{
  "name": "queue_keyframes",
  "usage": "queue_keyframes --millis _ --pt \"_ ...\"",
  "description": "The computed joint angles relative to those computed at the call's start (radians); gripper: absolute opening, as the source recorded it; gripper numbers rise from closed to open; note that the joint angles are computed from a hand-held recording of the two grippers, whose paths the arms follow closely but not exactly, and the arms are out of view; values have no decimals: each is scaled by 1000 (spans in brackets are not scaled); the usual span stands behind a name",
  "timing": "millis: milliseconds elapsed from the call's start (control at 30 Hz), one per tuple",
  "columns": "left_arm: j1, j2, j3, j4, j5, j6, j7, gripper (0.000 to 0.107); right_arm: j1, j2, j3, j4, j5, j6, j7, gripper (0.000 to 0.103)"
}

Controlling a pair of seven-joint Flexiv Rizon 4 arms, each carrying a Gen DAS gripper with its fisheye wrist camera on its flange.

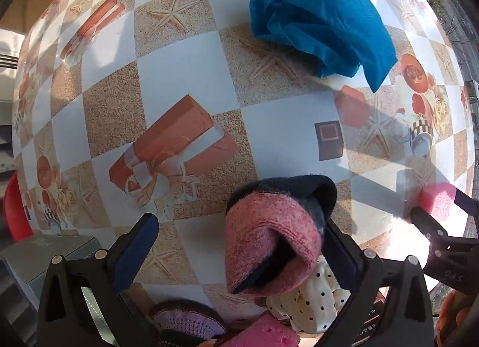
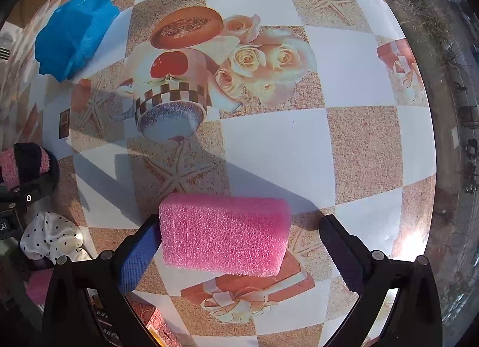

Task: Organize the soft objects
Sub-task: 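Grasp the pink-and-black knit item with the left tool while the right reaches the pink sponge, then carry the knit item and pink sponge with both tools toward the white box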

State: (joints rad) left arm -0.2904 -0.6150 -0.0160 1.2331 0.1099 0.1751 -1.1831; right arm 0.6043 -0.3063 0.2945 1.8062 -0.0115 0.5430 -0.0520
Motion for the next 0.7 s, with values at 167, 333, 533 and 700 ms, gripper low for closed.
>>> queue_keyframes --millis 167,333,533,700 --pt "12 11 -23 16 -44 -11 39 62 -15 2 5 -20 40 -3 -53 101" --pt "7 89 -33 116 -43 102 110 25 -8 47 -6 2 -6 24 -5 72" --pt "35 182 -40 204 -100 195 160 25 4 140 11 86 -38 82 120 72" --pt "62 291 -44 312 -138 241 248 25 26 220 45 124 -45 48 239 72"
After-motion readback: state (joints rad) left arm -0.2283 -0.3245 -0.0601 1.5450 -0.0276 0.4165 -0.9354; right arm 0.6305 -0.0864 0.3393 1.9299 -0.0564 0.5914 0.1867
